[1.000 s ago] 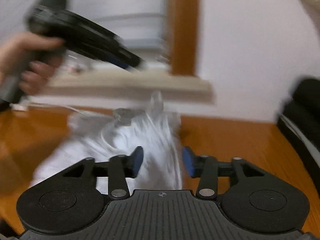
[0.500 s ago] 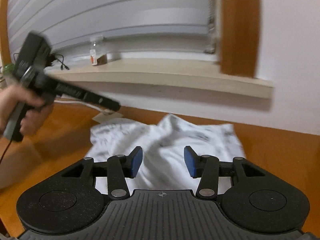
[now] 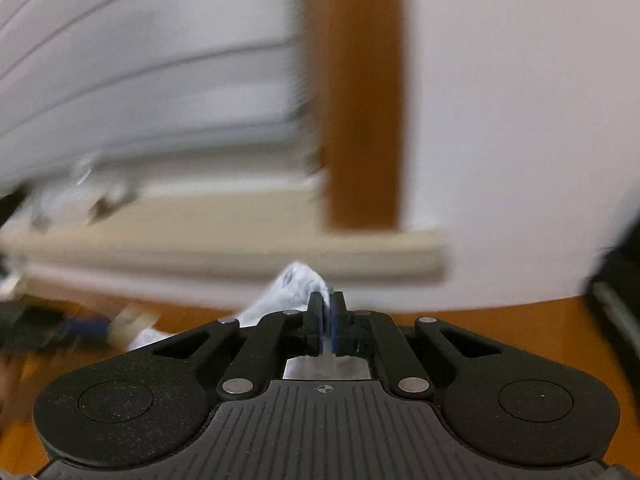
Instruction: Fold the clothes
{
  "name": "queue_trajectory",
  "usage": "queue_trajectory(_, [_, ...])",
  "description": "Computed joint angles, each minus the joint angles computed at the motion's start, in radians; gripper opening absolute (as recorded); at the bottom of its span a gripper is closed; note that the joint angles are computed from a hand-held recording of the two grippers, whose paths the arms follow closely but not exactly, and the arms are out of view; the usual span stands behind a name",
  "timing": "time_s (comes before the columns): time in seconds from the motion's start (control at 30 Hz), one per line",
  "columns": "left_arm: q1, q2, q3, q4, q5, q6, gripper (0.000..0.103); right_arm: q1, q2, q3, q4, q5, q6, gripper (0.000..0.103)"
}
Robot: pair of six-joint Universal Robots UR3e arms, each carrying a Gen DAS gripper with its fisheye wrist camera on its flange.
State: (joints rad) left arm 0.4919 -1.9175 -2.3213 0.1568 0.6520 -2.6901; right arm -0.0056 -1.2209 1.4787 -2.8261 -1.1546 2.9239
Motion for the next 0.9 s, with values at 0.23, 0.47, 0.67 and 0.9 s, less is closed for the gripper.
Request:
queue_trajectory(0.23, [-0.045,-0.1,-0.001,0.107,0.007,-0.001,0.053,0.035,0.01,0.049,0.031,-0.169,-0.06,0.029])
queue_trajectory(0.47, [-0.156,-0.117,0.114,0.082,0.095,-0.052,0.053,-0.086,-0.277,0.38,0.129,0.037,-0.226,0.033])
queue_trajectory(0.67, [-0.216,-0.216,0.167,0.211,0.143,-0.135,0.051,-0.12,-0.375,0.493,0.208,0.009,-0.337,0.037])
queue_trajectory(0.9, [-0.193,-0.226,0.14,0.248,0.11,-0.145,0.051,-0.258,-0.549,0.587,0.286,0.107,-0.399,0.006])
